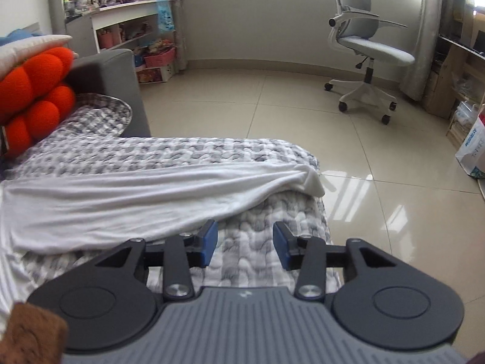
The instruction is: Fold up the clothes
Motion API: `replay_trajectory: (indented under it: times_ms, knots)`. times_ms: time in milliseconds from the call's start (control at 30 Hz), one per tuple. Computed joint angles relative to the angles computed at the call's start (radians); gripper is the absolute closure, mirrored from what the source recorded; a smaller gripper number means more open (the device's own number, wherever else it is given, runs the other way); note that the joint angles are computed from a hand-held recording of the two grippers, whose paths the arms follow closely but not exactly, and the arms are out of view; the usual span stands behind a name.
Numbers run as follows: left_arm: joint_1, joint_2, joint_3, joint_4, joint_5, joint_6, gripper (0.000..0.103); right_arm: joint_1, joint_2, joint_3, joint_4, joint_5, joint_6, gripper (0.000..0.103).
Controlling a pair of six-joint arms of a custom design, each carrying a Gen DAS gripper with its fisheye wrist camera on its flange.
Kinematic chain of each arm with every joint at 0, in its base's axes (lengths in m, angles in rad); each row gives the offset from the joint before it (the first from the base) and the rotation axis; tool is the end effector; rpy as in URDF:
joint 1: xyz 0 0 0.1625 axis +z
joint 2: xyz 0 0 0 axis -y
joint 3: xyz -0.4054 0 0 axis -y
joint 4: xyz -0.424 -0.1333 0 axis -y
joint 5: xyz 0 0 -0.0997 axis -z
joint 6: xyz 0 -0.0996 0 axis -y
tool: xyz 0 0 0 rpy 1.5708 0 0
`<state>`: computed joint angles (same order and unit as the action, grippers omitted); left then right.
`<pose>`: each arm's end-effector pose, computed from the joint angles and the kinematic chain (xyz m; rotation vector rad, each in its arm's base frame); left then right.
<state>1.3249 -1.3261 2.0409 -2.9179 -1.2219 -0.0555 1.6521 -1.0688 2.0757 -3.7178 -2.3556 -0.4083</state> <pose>0.0274 -0.5782 0.2613 0.1032 2.7423 -0.9585 0.1055 -0.5205 0.2207 -0.0296 -2.0368 1.1127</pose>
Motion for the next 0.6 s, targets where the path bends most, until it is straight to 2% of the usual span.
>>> replay_trajectory:
  times_ms: [100, 233, 333, 433, 500, 567, 600]
  knots:
    - [0.014, -0.013, 0.041, -0.04, -0.056, -0.046, 0.055, 0.026, -0.047, 0.092, 0.0, 0.0, 0.052, 0.058]
    - [0.018, 0.001, 0.05, -0.042, -0.114, -0.086, 0.051, 0.044, -0.079, 0.196, -0.04, -0.056, 0.092, 0.058]
    - [0.011, 0.022, 0.044, -0.053, -0.116, -0.114, 0.045, 0.049, -0.105, 0.273, -0.057, -0.091, 0.148, 0.058]
    - [0.007, 0.045, 0.03, -0.078, -0.114, -0.128, 0.044, 0.032, -0.131, 0.35, -0.091, -0.085, 0.229, 0.058]
    - [-0.001, 0.054, 0.028, -0.086, -0.095, -0.127, 0.048, 0.017, -0.135, 0.383, -0.115, -0.072, 0.269, 0.058]
    - [-0.021, 0.058, 0.034, -0.098, -0.037, -0.09, 0.07, 0.003, -0.13, 0.403, -0.137, -0.063, 0.293, 0.058]
    - [-0.029, 0.063, 0.034, -0.1, -0.005, -0.071, 0.076, -0.005, -0.126, 0.407, -0.147, -0.05, 0.301, 0.058]
